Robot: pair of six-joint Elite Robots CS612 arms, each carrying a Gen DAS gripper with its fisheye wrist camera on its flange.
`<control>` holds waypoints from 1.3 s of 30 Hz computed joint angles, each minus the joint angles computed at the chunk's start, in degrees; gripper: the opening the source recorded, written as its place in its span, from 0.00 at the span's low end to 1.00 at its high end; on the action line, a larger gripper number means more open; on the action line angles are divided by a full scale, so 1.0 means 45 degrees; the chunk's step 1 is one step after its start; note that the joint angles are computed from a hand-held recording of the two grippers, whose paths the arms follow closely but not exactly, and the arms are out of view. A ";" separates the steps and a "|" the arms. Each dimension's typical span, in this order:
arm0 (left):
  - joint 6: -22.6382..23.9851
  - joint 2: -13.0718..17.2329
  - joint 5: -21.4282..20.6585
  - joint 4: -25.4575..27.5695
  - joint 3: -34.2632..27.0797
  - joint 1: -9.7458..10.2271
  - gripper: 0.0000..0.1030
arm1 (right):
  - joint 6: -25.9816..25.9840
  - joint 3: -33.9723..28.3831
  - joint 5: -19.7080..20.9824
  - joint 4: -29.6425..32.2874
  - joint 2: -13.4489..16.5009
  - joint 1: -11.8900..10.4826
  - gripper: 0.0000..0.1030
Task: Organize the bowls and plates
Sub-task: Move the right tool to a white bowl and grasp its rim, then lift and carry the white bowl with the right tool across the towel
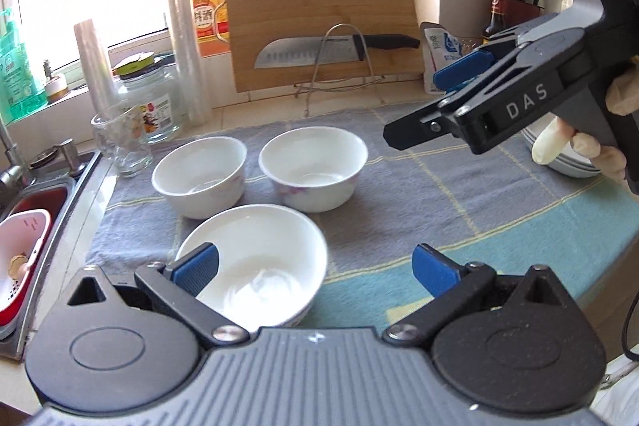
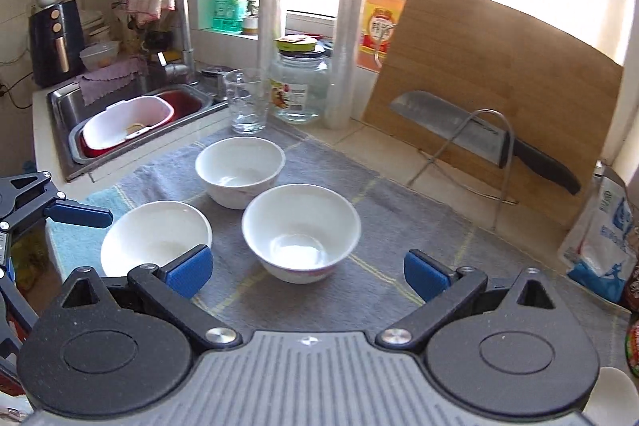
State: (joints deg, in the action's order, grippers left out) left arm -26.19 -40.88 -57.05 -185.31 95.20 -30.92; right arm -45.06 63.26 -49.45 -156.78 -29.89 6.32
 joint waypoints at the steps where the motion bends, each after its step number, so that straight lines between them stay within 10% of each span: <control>1: -0.0032 -0.0050 -0.0024 -0.0022 0.0178 0.0046 0.99 | -0.0097 0.0029 0.0053 0.0166 -0.0026 0.0082 1.00; 24: 0.0866 0.0416 -0.1899 -0.1436 0.0645 0.0789 0.94 | -0.1206 -0.1666 0.0446 0.5912 0.0717 0.1027 0.89; 39: 0.1062 0.0472 -0.2179 -0.1693 0.0624 0.0891 0.86 | -0.1267 -0.2344 0.0450 0.6983 0.1002 0.1092 0.78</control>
State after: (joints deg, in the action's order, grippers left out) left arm -21.41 -38.75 -66.86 -192.93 98.01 -26.91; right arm -50.76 52.71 -47.42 -125.36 -25.38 11.24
